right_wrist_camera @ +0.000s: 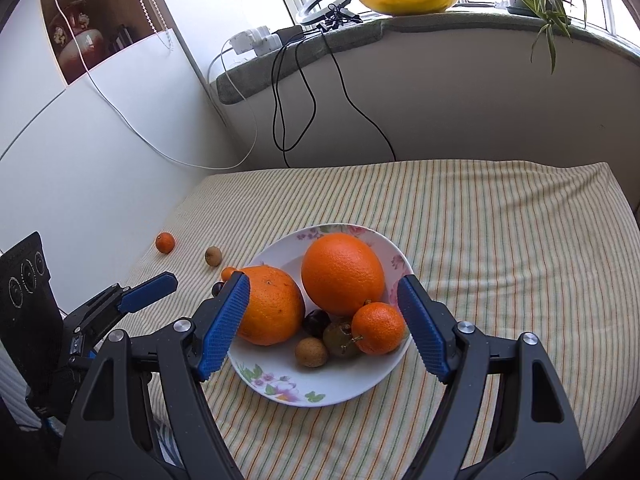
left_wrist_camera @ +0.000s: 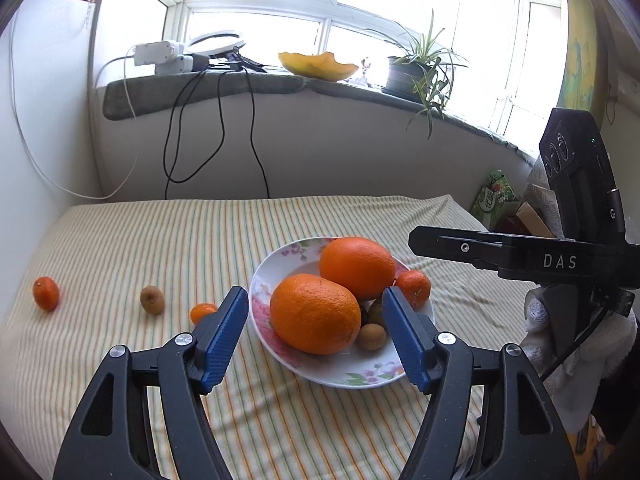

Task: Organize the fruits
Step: 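Lower the tangerine and kiwi onto the plate and open both grippers, then move the left gripper to another tangerine while the right gripper moves to a small brown fruit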

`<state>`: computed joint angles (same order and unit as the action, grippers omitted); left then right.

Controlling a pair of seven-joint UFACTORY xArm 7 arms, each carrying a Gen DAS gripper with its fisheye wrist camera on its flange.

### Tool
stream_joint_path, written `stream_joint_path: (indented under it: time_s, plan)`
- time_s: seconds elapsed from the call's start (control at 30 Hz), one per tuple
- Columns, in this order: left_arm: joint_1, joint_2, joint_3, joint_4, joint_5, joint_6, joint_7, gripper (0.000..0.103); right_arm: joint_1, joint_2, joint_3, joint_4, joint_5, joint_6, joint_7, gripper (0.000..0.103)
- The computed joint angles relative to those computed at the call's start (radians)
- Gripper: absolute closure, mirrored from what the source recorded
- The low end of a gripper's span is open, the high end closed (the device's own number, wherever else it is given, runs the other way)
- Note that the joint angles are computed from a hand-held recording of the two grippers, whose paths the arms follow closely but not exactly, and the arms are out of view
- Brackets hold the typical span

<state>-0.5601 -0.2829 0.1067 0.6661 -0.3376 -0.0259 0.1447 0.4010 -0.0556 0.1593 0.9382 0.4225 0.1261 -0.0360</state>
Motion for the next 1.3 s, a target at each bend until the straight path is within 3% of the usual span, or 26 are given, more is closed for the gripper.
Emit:
stream_joint_path:
  time_s: [0.13,0.27,0.5,0.6,0.77,0.87,1.0,1.2,1.3]
  plan:
    - [0.065,-0.018,-0.022,-0.018,0.024,0.004,-0.021,0.034,0.003,0.014,0.013,0.018,-0.055,-0.02,0.013,0.024]
    - [0.168,-0.034,-0.061,-0.034,0.072,0.02,-0.071,0.034,0.022,0.042,0.023,0.068,0.007,0.01,-0.087,0.024]
    - [0.308,-0.067,-0.063,-0.078,0.139,0.058,-0.122,0.034,0.026,0.122,0.044,0.181,-0.259,0.093,0.085,0.024]
    - [0.388,-0.062,-0.077,-0.088,0.179,0.069,-0.141,0.034,0.033,0.163,0.057,0.234,-0.303,0.115,0.096,0.024]
    - [0.447,-0.042,-0.048,-0.096,0.198,0.061,-0.141,0.034,0.076,0.253,0.057,0.352,-0.4,0.165,0.132,0.024]
    - [0.437,-0.025,-0.002,-0.089,0.183,0.056,-0.116,0.034,0.117,0.31,0.039,0.423,-0.484,0.189,0.173,0.024]
    - [0.383,0.007,0.082,-0.065,0.114,0.056,-0.051,0.038,0.136,0.38,0.047,0.504,-0.496,0.223,0.159,0.028]
    - [0.34,0.073,0.132,-0.01,0.003,0.055,0.055,0.044,0.188,0.489,0.032,0.636,-0.528,0.303,0.162,0.035]
    - [0.322,0.106,0.148,0.02,-0.076,0.059,0.127,0.047,0.214,0.54,0.017,0.702,-0.548,0.356,0.175,0.052]
